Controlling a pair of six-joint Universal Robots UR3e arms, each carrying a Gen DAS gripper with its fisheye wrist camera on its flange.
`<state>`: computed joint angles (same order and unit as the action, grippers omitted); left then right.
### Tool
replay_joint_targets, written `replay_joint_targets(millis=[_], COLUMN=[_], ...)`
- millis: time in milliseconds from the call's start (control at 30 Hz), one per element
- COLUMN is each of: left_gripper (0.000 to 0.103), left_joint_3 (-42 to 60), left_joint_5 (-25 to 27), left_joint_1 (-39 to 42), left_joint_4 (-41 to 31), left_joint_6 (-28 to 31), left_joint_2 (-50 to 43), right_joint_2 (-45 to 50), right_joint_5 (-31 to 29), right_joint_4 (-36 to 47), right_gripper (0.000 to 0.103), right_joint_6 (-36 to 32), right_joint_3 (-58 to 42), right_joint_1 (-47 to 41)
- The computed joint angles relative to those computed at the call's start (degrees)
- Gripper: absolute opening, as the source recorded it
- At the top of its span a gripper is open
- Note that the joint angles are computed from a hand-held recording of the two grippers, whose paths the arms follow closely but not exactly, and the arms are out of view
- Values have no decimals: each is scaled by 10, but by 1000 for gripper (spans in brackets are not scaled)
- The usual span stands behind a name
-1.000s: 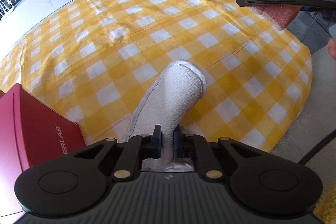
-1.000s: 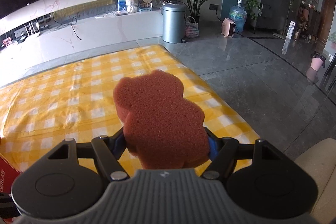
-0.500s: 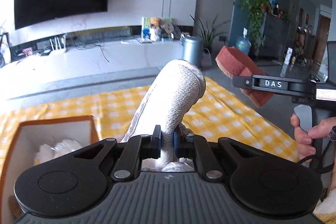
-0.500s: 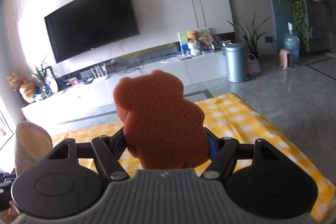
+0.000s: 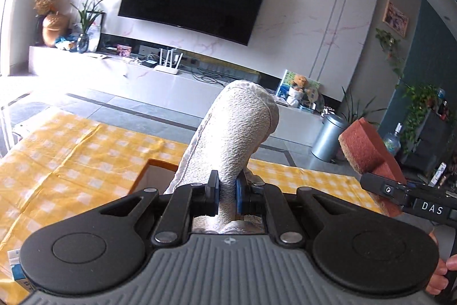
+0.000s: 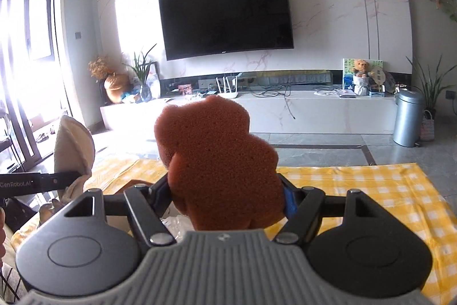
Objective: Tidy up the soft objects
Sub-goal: 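Carry the sponge with the right tool and the slipper with the left tool to the box, releasing the sponge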
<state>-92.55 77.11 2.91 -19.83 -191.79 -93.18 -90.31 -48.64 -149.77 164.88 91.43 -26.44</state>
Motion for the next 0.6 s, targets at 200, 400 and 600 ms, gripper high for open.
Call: replay_joint_targets(millis=[200,400,600], left_gripper=[12,12,12], left_joint_3=[-73,-127,-144], left_joint_5=[-66,-183,-217], left_joint_1=[85,179,210], left_joint_4=[14,-8,-23], left_joint_6=[-6,-8,-5], left_joint_2=[23,47,56], right_joint_2=[54,152,259], right_joint_5=[-102,-212,-294], right_joint_4=[7,46,130], right_gripper=[71,71,71], right_joint_6=[-17,-61,-84], right_joint_3=[-44,-144,-285], right_joint_1=[113,211,272])
